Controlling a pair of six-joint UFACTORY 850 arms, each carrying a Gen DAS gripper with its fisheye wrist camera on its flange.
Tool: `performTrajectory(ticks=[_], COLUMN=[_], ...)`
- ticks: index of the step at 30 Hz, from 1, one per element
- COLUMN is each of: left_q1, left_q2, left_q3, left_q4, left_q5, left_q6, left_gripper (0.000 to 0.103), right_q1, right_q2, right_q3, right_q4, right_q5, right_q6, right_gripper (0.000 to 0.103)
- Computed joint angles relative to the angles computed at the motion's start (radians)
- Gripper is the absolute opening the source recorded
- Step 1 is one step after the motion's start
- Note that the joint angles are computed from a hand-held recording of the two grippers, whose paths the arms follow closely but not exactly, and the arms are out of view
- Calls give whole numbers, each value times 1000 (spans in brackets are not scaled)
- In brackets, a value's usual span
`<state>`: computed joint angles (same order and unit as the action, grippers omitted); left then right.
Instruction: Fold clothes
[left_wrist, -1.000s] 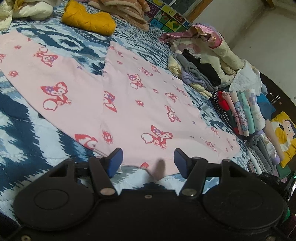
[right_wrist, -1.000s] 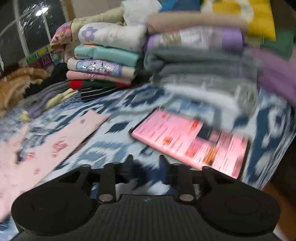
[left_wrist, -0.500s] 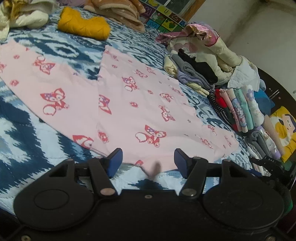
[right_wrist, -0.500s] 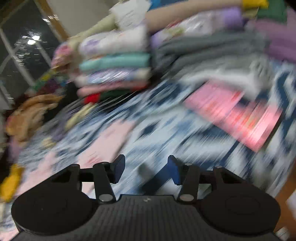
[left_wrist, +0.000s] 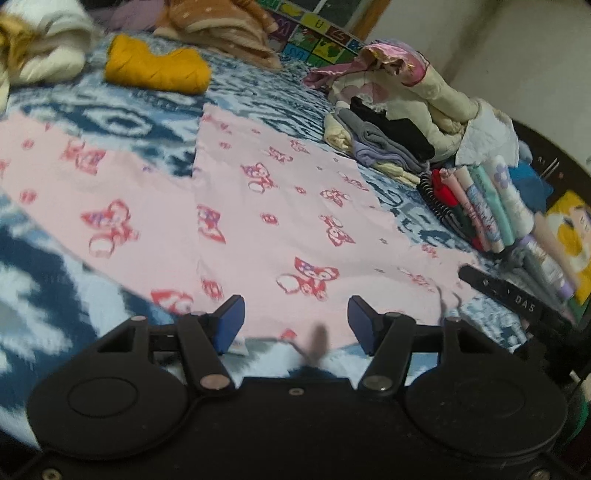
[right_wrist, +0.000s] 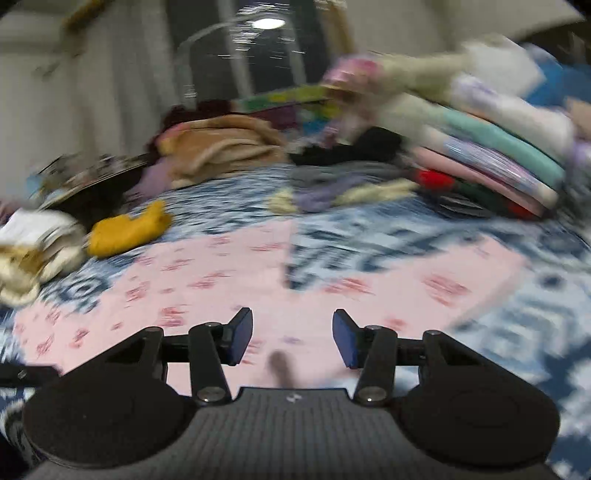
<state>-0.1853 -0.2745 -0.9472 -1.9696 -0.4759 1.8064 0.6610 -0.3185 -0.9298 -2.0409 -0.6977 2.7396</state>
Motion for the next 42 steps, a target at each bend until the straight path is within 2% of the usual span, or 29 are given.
performTrajectory(ticks=[2, 3, 5, 8, 11, 12, 13, 14, 16, 18, 20, 22, 24, 26, 28, 30, 31, 32, 33, 34, 36, 38, 40, 41, 42], left_q1=[-3, 4, 25, 61, 104, 117, 133, 149, 172, 188, 206, 200, 208, 217, 234, 241, 243, 246, 248, 250, 253, 257, 263, 265, 265], left_q2=[-25, -28, -22, -33, -124, -155, -177, -182, -155, -150, -146, -126, -104, -110, -124, -149, -158, -159, -161, -162, -162, -161, -171, -170, -164], left_q3=[-28, -40, -48, -62, -137, -165, -182, -183, -165, -158, -163, -159, -155, -174, -204, -235, -242, -241, -239, -238, -234, -233, -238, -238, -238], left_q4=[101, 163, 161, -29, -58, -64, -86, -150, -360, -506, -549, -687, -897, -1002, -994, -862, -817, -814, -825, -833, -886, -934, -827, -801, -817], left_q5=[52, 44, 15, -2, -22, -26, -37, -46, 31, 52, 63, 85, 111, 161, 223, 266, 274, 278, 281, 284, 297, 330, 336, 338, 341], left_q6=[-107, -168, -170, -31, -94, -119, -143, -142, -38, 53, 79, 260, 453, 536, 518, 407, 370, 366, 376, 383, 431, 474, 378, 357, 376], left_gripper=[60, 61, 61, 61, 61, 57, 46, 46, 59, 59, 59, 59, 59, 59, 59, 59, 54, 41, 9, 5, 5, 5, 8, 12, 27], right_q1=[-6, 4, 21, 30, 24, 22, 20, 20, 24, 29, 43, 57, 68, 74, 77, 80, 82, 82, 81, 82, 80, 65, 56, 55, 54], right_q2=[-55, -59, -39, -4, -7, -9, -11, -17, -31, -34, -39, -44, -46, -45, -51, -62, -69, -81, -95, -115, -148, -170, -178, -174, -168], right_q3=[-69, -74, -58, -17, -8, -7, -6, -7, -13, -11, -16, -23, -30, -35, -51, -76, -90, -109, -131, -165, -214, -252, -262, -258, -251], right_q4=[178, 220, 246, 215, 201, 199, 197, 208, 242, 244, 254, 253, 232, 201, 175, 134, 102, 77, 56, 68, 100, 175, 218, 224, 226], right_q5=[91, 85, 64, 32, 19, 16, 13, 10, 0, -14, -49, -86, -109, -116, -104, -79, -65, -45, -21, 5, 33, 100, 133, 137, 136], right_q6=[-199, -252, -311, -213, -167, -157, -147, -155, -190, -193, -218, -240, -248, -243, -244, -261, -264, -276, -295, -348, -400, -455, -476, -474, -471], right_gripper=[48, 48, 49, 51, 51, 51, 51, 51, 51, 51, 51, 51, 51, 51, 51, 51, 51, 51, 49, 49, 49, 53, 56, 60, 61])
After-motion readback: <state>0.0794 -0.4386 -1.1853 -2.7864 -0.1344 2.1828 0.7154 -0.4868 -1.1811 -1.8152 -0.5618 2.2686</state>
